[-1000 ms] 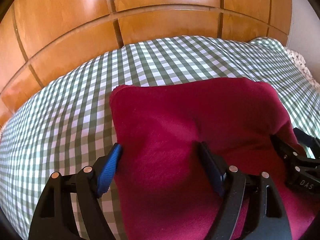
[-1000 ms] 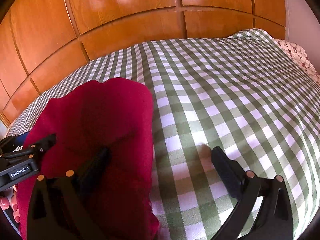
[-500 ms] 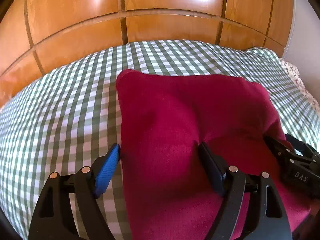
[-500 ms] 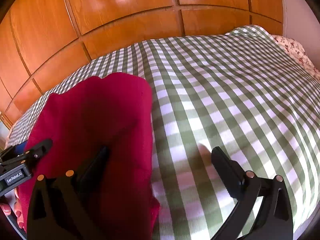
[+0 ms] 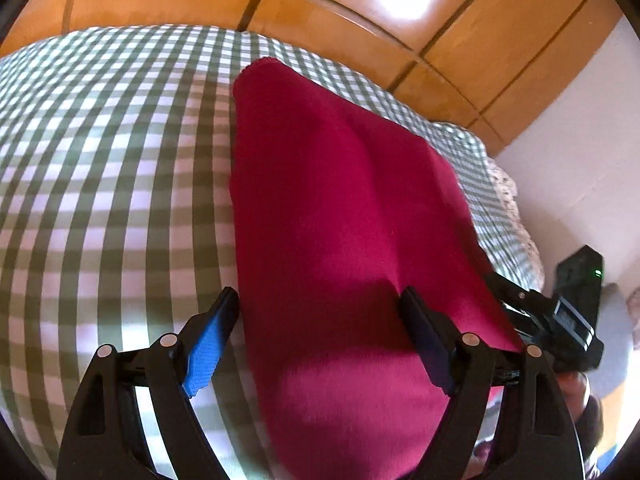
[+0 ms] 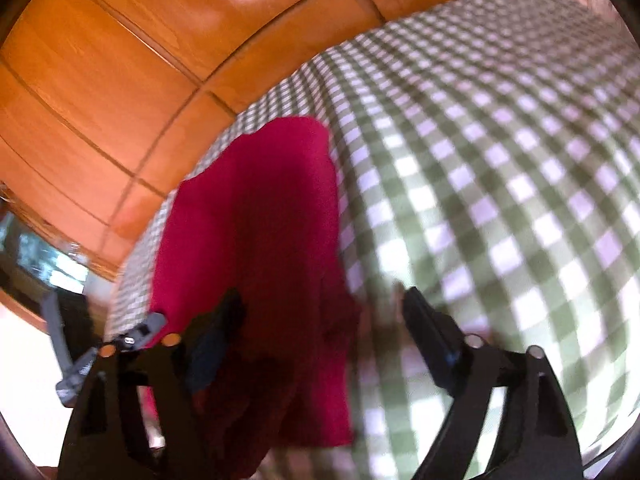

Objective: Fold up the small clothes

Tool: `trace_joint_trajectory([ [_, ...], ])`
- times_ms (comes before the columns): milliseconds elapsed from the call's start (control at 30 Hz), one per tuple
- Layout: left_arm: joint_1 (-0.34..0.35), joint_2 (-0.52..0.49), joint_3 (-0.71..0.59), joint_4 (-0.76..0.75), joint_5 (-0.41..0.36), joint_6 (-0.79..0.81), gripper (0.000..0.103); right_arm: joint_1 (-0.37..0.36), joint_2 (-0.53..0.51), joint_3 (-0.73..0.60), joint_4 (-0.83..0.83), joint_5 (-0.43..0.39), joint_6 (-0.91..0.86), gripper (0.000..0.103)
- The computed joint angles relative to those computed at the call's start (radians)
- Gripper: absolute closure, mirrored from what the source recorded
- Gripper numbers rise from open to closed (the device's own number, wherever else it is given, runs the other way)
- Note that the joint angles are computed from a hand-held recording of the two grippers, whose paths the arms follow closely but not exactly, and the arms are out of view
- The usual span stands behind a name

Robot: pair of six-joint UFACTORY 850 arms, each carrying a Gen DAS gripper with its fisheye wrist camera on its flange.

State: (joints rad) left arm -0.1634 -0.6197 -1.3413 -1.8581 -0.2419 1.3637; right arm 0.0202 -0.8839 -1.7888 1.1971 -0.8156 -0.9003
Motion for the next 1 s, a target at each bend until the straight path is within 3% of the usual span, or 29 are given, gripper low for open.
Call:
trace_joint_trajectory([
  [133, 0.015, 0.014, 0.039, -0.037, -0.093, 0.014, 0.024, -0.007, -0.013, 0.003, 0.033, -0.077, 0.003, 0.03],
  [333, 0.022, 0.031, 0.074, 0.004, -0.146, -0.014, 0.024, -0.02, -0.028, 0.005, 0.069, -0.185, 0.051, 0.031],
  [600, 0.03, 0.004, 0.047, 0.076, -0.201, -0.07, 0.023, -0.013, -0.051, -0.029, 0.075, -0.208, 0.052, 0.03],
  [700, 0.019, 0.0, 0.037, 0.094, -0.176, -0.077, 0.024, -0.004, -0.053, -0.032, 0.069, -0.194, 0.045, 0.029],
  [733, 0.015, -0.003, 0.028, 0.103, -0.168, -0.08, 0.029, 0.004, -0.054, -0.041, 0.049, -0.183, 0.046, 0.03],
  [1000, -0.044, 0.019, 0.003, 0.15, 0.01, 0.011, 0.055, 0.017, -0.016, 0.015, 0.077, -0.133, -0.044, 0.058],
])
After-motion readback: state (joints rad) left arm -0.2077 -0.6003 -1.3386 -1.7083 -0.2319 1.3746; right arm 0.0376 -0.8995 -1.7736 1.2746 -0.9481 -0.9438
